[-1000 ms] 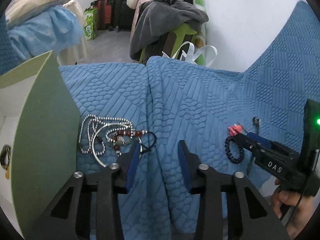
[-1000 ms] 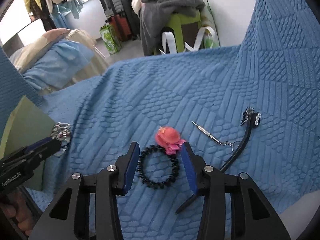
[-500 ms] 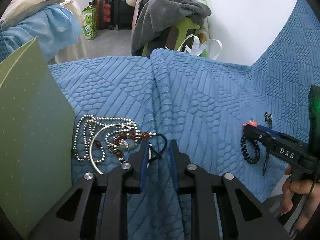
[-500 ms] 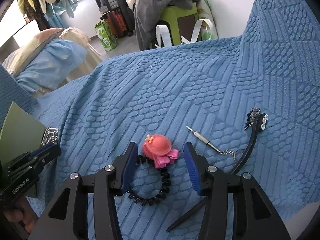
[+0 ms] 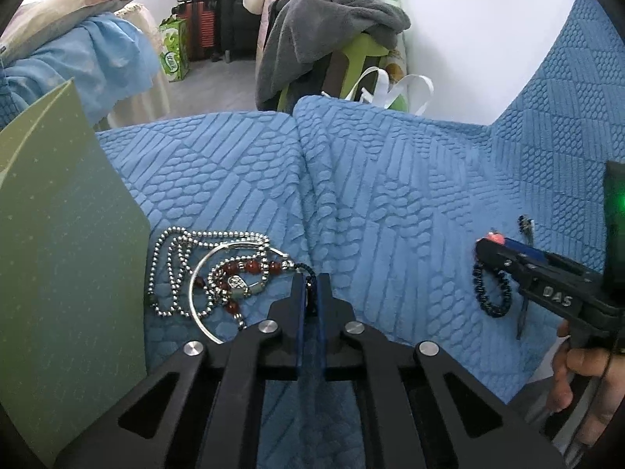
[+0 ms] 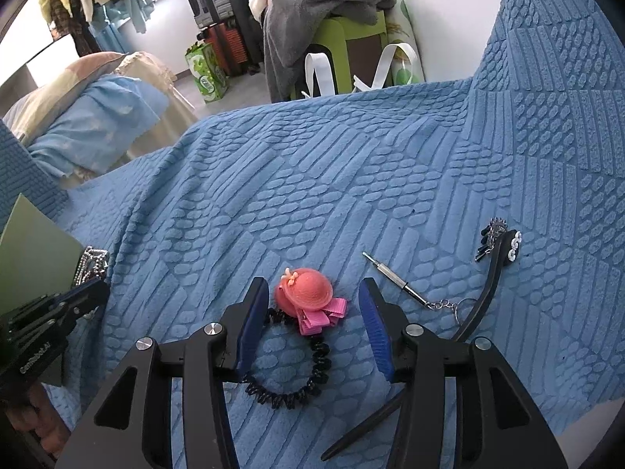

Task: Organize jewelry
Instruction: 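Grasp the red-bead bracelet with the left tool while the right tool grasps the pink hat charm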

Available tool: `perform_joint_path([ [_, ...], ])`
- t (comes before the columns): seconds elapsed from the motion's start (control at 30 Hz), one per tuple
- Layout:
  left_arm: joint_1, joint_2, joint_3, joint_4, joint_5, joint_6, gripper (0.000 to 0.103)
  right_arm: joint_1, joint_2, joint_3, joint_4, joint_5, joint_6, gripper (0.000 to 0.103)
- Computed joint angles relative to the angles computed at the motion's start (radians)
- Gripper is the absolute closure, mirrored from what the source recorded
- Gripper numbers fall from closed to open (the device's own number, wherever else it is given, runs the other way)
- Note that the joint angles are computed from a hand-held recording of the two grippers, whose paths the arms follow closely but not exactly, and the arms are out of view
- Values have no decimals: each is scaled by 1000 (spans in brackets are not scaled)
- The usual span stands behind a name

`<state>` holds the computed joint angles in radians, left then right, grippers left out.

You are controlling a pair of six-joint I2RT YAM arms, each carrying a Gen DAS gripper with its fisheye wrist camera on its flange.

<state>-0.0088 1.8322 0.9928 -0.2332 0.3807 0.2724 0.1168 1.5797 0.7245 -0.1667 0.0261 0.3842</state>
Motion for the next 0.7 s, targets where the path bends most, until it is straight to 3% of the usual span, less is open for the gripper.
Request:
perform_joint_path([
  [0.37, 41, -96, -25, -85, 90, -9, 101, 9, -23, -20, 8, -19, -1, 57],
  [0.67, 69, -168, 8, -205, 188, -3, 102, 51, 14, 8, -2, 65, -9, 58],
  [0.7, 71, -177, 8, -211, 193, -3, 102, 55, 21, 13, -3, 76, -13, 62],
])
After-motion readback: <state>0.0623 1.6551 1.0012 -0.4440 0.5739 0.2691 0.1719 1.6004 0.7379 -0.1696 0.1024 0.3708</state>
